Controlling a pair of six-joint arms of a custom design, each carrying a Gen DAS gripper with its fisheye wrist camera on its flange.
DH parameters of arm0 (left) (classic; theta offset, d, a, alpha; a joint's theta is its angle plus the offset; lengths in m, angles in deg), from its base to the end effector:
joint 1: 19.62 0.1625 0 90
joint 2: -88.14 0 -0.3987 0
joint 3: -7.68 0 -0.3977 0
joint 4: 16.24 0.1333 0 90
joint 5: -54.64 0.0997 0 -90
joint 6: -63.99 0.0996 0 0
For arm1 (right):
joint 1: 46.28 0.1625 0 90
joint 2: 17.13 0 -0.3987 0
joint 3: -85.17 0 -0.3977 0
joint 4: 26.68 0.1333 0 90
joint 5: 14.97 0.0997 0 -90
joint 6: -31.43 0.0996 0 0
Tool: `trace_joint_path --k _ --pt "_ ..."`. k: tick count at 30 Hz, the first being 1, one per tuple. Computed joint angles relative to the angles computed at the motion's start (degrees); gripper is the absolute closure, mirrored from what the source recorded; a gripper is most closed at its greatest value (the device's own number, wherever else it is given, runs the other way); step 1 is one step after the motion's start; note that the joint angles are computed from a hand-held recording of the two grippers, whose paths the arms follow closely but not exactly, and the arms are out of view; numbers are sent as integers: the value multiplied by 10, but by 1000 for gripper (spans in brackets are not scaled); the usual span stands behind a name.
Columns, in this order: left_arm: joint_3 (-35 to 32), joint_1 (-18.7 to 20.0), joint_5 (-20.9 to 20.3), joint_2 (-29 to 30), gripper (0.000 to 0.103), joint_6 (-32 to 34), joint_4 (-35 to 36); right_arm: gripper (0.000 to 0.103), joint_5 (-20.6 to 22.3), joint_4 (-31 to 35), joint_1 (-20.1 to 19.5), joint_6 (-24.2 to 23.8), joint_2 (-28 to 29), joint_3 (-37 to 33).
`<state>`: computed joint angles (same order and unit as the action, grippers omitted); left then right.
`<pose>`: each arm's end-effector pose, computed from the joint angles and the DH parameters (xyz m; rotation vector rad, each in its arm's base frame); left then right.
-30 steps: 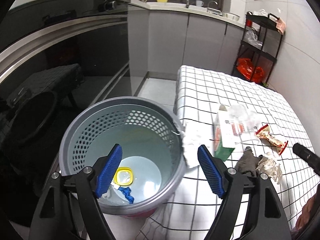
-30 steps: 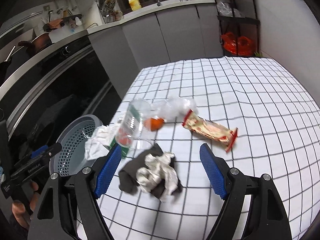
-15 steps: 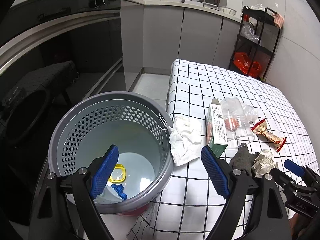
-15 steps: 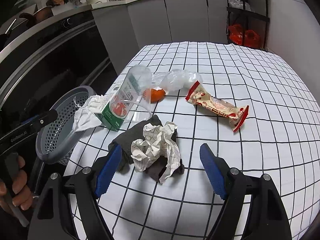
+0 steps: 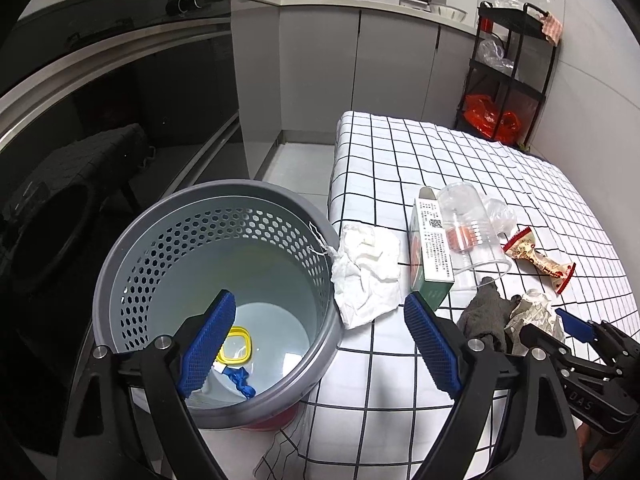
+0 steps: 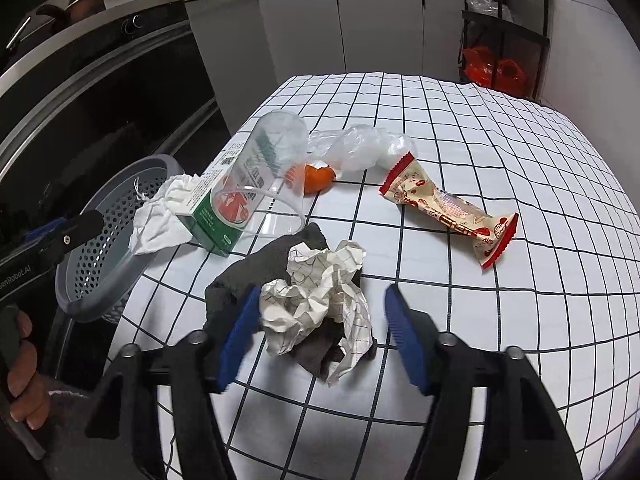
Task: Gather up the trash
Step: 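Move the right gripper back to the table and grasp the crumpled white paper, then grasp the dark grey cloth with the left gripper while the right gripper holds the paper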
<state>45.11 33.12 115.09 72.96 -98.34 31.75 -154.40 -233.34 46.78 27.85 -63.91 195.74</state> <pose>-0.2716 -0.6583 0.0011 1.1081 2.3943 -0.5706 0.0875 -0.5566 0.1366 -0.3548 -2.1049 1.0302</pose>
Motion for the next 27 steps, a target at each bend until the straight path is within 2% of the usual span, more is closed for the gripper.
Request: trace_joint_path --k 2,7,17,23,27 --pt "2 -1 0 -1 19 2 -1 61 7 6 -1 2 -2 2" --pt "21 -4 6 -10 18 11 -13 73 11 -11 2 -6 -4 8" --pt "89 -21 38 -38 13 37 -46 74 30 -77 9 2 -36 49" --pt "83 -32 41 -18 13 36 -28 74 31 -111 12 8 -52 66" --pt "54 -35 47 8 13 18 7 74 29 -124 12 11 -62 77"
